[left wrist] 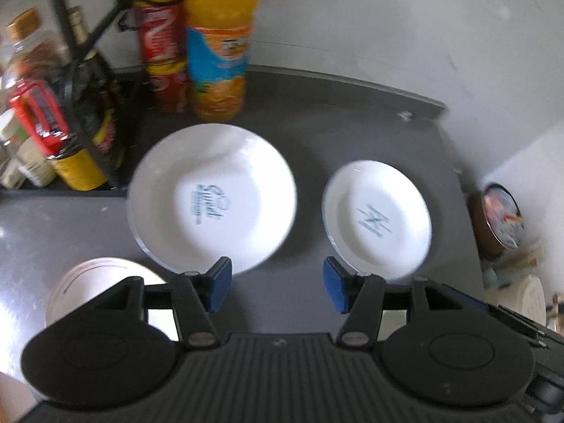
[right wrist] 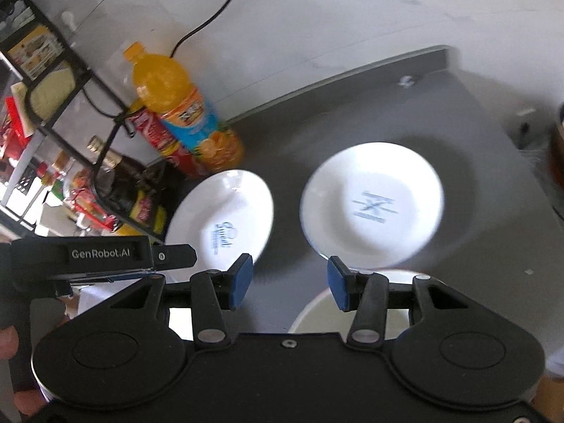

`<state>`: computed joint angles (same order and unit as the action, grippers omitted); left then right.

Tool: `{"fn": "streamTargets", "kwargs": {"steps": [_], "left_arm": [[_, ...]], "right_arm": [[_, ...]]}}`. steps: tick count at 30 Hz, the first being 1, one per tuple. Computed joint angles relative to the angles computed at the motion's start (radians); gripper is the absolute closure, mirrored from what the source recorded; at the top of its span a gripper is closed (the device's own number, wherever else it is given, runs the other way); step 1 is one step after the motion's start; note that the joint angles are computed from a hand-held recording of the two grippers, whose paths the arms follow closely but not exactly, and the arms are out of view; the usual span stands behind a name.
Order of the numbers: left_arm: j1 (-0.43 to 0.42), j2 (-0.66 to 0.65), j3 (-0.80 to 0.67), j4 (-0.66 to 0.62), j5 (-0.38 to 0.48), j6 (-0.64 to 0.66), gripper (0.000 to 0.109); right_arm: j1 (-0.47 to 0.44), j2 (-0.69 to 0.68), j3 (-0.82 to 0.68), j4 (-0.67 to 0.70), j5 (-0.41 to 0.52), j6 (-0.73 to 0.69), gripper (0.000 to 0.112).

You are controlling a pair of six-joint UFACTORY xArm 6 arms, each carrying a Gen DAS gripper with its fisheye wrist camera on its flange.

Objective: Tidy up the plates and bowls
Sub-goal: 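Move both tools toward the white plates by the juice bottle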

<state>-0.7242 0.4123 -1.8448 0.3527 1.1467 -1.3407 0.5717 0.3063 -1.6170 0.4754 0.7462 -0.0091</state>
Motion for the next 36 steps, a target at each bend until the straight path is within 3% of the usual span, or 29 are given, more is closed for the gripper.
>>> {"fn": "streamTargets", "kwargs": {"steps": [9, 17, 21, 25, 36], "left_arm": [[0.009, -0.059, 0.068, 0.039, 0.064, -0.156, 0.053], [0.026, -0.1, 0.15, 0.039, 0.056, -0.207, 0.053], [0.045, -0.136, 0.235, 0.039, 0.019, -0.216, 0.053], [0.081, -0.168, 0.331, 0.051, -0.073, -0.209, 0.053], [0.167, -0.161, 0.459, 0.046, -0.247, -0.155, 0.054]], "right_arm": [[0.006, 0.139, -0.19, 0.082, 0.123, -0.091, 0.065], [0.022, 0.241, -0.325, 0.074, 0.203, -0.079, 0.065], [0.026, 0.298, -0.395, 0.055, 0.234, -0.045, 0.065], [0.039, 0.368, -0.487, -0.001, 0.257, 0.007, 0.065], [0.049, 0.589, -0.788, -0.073, 0.384, 0.139, 0.07]]}}
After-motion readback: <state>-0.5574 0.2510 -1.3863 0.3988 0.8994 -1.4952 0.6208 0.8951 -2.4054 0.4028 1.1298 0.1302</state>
